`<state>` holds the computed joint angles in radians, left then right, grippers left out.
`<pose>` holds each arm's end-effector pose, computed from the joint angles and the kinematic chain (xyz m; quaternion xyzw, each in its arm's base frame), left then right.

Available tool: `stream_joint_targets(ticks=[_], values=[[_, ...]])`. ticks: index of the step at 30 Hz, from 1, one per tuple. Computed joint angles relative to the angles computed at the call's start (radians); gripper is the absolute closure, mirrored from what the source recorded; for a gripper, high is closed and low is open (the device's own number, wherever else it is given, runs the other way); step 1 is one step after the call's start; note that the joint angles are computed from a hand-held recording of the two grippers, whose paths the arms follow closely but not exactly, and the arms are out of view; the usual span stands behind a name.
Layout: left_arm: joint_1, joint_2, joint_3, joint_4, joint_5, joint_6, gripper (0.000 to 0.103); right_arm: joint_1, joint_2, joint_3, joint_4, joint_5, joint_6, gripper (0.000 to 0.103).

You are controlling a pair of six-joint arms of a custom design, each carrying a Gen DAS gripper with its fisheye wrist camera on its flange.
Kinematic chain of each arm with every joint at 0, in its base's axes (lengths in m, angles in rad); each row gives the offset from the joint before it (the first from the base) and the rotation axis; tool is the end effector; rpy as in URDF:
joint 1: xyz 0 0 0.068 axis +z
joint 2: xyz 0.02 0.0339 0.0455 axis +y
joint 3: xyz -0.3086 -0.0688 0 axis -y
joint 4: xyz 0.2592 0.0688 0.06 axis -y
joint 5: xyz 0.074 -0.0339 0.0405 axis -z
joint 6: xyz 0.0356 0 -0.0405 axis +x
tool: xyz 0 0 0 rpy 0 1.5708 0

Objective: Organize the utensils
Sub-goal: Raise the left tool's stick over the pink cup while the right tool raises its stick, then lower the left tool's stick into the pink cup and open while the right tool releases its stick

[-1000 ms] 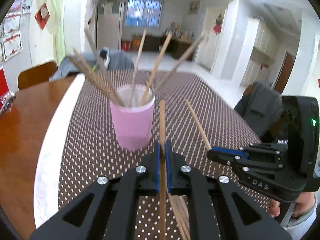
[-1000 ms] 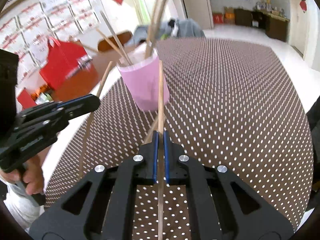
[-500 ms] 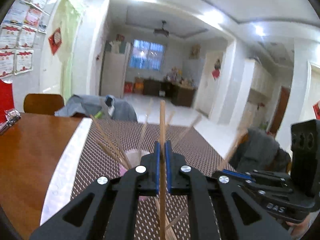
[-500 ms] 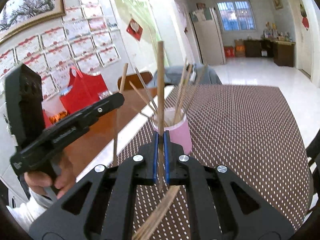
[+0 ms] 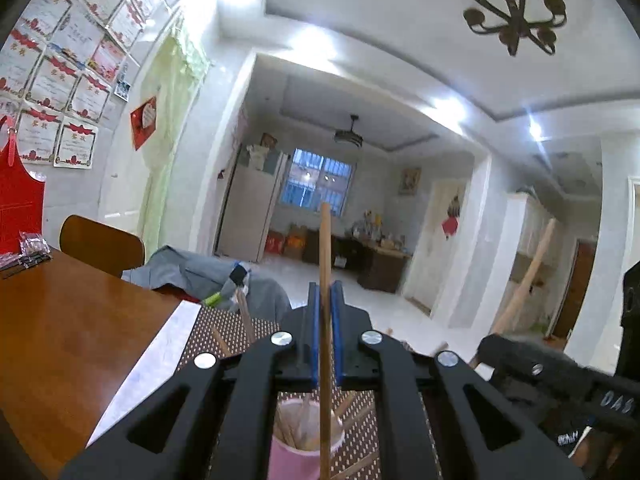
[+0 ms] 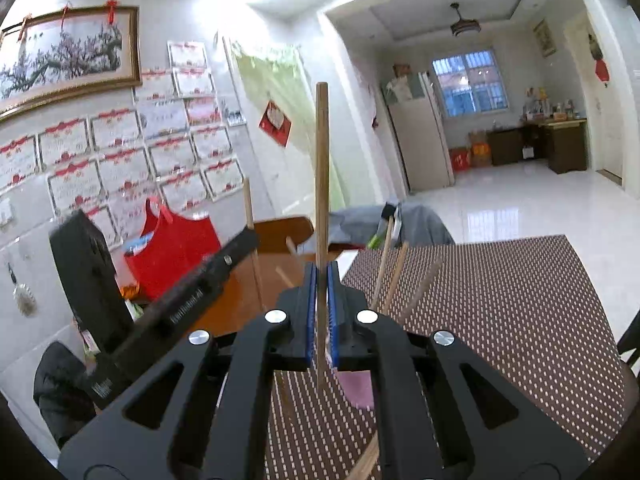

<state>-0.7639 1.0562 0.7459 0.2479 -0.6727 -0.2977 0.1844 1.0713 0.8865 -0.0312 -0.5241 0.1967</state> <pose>0.1850 -0.1465 0.3538 -0.0610 0.7216 -0.1197 0.6792 0.2330 0.0616 0.3733 -0.1577 0.7536 0.3129 0.5562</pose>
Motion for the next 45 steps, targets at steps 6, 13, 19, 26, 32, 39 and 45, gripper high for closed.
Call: stream_joint_targets(ticks=[6, 13, 19, 26, 32, 39, 45], values=[[0.103, 0.055, 0.009, 0.066, 0.070, -0.029, 0.097, 0.053, 0.041, 0.006, 0.090, 0.112, 0.009, 0.097], [0.126, 0.090, 0.006, 0.196, 0.044, 0.003, 0.097, 0.043, 0.092, 0.003, 0.126, 0.164, 0.002, 0.097], [0.155, 0.145, -0.019, 0.326, 0.035, -0.006, 0.097, 0.041, 0.112, -0.001, 0.120, 0.174, -0.016, 0.097], [0.140, 0.194, -0.045, 0.440, -0.002, 0.074, 0.097, 0.075, 0.150, 0.011, 0.095, 0.204, -0.037, 0.097], [0.121, 0.224, -0.067, 0.516, -0.014, 0.145, 0.097, 0.087, 0.165, 0.019, 0.068, 0.212, -0.052, 0.097], [0.113, 0.220, -0.089, 0.583, -0.033, 0.171, 0.097, 0.092, 0.176, 0.032, 0.054, 0.218, -0.053, 0.097], [0.104, 0.238, -0.105, 0.638, -0.030, 0.187, 0.097, 0.102, 0.222, 0.062, 0.002, 0.217, -0.068, 0.097]])
